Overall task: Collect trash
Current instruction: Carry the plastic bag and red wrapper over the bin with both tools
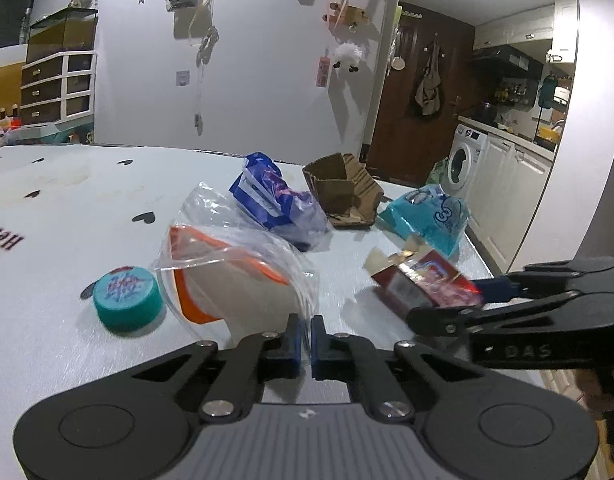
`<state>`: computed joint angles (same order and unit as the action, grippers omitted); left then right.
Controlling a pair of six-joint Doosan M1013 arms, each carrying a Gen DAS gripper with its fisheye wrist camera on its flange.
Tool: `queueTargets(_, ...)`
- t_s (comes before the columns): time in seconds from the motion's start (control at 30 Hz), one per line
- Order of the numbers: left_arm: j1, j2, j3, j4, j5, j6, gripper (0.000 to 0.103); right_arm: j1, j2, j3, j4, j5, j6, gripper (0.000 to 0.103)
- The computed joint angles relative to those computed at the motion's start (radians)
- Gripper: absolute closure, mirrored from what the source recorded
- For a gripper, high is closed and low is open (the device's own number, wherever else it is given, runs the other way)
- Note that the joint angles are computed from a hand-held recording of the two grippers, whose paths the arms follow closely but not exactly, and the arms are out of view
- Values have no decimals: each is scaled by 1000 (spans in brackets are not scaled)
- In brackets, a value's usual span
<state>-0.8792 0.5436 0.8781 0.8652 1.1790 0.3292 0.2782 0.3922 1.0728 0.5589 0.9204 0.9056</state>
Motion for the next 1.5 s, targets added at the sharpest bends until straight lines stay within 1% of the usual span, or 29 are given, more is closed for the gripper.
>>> queueTargets(0.43,-55,22,-60,41,135,-4,99,-30,-114,138,50,-79,-8,48)
queueTargets(0.73,-99,36,-103,101,196,10,99,-58,-176,210,95,-118,3,48)
queueTargets(0.87,-116,42,-117,121,210,17,99,-68,-202,240,110,-133,-3,48)
queueTargets(1.03,-132,34,-106,131,206,6,100,-75,-226,272,124,-136,-17,48)
queueTargets(1.17,-139,11,-64,119,191,-27,99,-70,-233,288,134,-123,-37,48)
queueTargets(1.27,-138,-15,-15,101,155,-61,98,-63,-234,295,140,-111,-54,48)
queueTargets(1.33,-136,-31,17,89,126,-79,94,-56,-231,295,140,-104,-61,48)
queueTargets(1.4,-133,-42,41,83,106,-94,88,-50,-226,292,135,-99,-64,48)
queueTargets(1.5,-126,-53,67,79,81,-127,86,-43,-219,287,131,-93,-64,48)
